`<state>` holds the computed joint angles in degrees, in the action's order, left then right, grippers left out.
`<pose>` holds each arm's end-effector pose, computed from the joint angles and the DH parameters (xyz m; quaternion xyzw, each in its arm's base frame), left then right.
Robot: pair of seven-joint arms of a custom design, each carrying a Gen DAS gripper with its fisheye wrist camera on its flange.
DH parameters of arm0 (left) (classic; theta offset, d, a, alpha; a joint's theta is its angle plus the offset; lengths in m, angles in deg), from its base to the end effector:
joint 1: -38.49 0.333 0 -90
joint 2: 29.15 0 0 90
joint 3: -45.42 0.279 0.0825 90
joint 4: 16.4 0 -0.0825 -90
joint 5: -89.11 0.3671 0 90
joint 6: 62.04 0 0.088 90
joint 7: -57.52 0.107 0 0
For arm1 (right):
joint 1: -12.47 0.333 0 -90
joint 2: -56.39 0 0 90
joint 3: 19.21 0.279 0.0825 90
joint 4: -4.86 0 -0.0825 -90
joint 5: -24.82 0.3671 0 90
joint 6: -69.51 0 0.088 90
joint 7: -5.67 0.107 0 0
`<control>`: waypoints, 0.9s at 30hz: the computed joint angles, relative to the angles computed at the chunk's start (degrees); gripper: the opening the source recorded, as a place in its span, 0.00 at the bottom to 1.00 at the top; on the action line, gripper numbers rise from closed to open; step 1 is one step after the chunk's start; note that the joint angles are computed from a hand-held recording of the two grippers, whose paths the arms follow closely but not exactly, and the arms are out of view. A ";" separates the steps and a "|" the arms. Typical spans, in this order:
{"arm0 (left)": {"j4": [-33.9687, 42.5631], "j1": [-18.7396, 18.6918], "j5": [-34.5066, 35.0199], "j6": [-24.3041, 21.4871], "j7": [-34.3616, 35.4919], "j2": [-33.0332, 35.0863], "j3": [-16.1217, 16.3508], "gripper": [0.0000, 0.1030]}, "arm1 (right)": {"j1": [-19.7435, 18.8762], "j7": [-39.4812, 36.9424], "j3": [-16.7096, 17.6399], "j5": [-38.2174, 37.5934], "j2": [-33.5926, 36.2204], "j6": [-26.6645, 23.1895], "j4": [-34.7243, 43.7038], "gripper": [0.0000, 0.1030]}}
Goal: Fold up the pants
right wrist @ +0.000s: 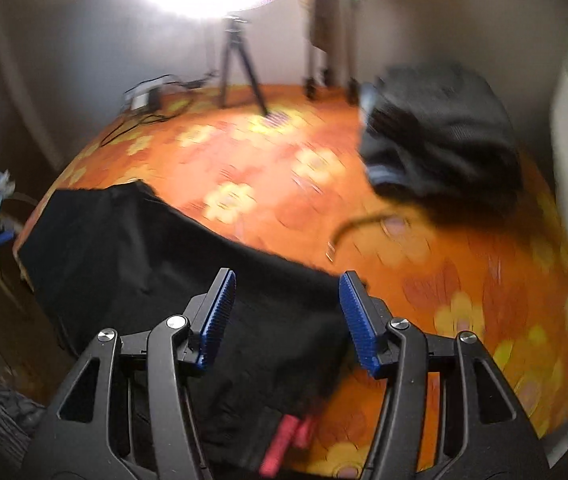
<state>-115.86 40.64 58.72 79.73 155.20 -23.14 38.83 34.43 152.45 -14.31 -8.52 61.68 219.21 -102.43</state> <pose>0.6196 -0.0436 0.5493 -0.6899 0.6196 -0.3687 0.0645 0.5410 0.2858 0.5032 -0.6172 0.6931 -0.2292 0.2935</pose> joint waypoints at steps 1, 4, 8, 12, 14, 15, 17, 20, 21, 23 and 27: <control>-0.22 -0.37 -0.02 -0.14 0.24 -0.15 -0.37 0.41 | -0.60 0.21 -0.22 1.79 -0.75 1.91 -2.14 0.55; -0.79 -1.81 0.33 -0.76 1.15 -0.21 -1.40 0.41 | -1.63 -0.50 -0.45 4.46 -0.24 5.62 -4.59 0.55; -1.49 -3.88 1.44 -1.68 2.20 -0.08 -2.46 0.41 | -1.80 0.56 -1.28 3.36 2.17 7.45 -4.64 0.57; -1.57 -5.67 3.14 -2.43 2.97 0.54 -3.16 0.41 | -2.95 -1.54 -1.39 7.33 3.23 9.56 -5.43 0.57; -1.53 -6.33 4.30 -2.65 3.15 0.84 -3.28 0.41 | -3.00 -2.38 -1.58 7.88 3.60 9.70 -5.18 0.57; -1.41 -6.64 4.92 -2.76 3.05 1.07 -3.32 0.41 | -3.22 -3.13 -1.53 8.80 3.71 10.08 -5.32 0.57; -0.80 -6.95 5.48 -3.37 2.95 1.75 -3.34 0.41 | -4.06 -5.49 -1.03 12.36 3.93 11.77 -6.17 0.57; -0.72 -7.24 5.82 -3.62 2.50 2.18 -3.39 0.41 | -4.87 -8.58 -0.51 16.75 4.21 14.34 -7.34 0.57; -0.62 -7.30 5.94 -3.70 2.36 2.37 -3.40 0.41 | -4.80 -8.78 -0.65 17.10 4.22 15.12 -7.61 0.57; -0.37 -7.42 6.44 -3.89 2.04 2.72 -3.37 0.41 | -4.98 -10.31 -0.40 18.67 4.48 16.20 -7.54 0.54; 0.44 -7.61 7.53 -4.78 0.94 3.90 -3.36 0.41 | -5.00 -14.67 0.60 21.82 6.51 15.12 -4.72 0.35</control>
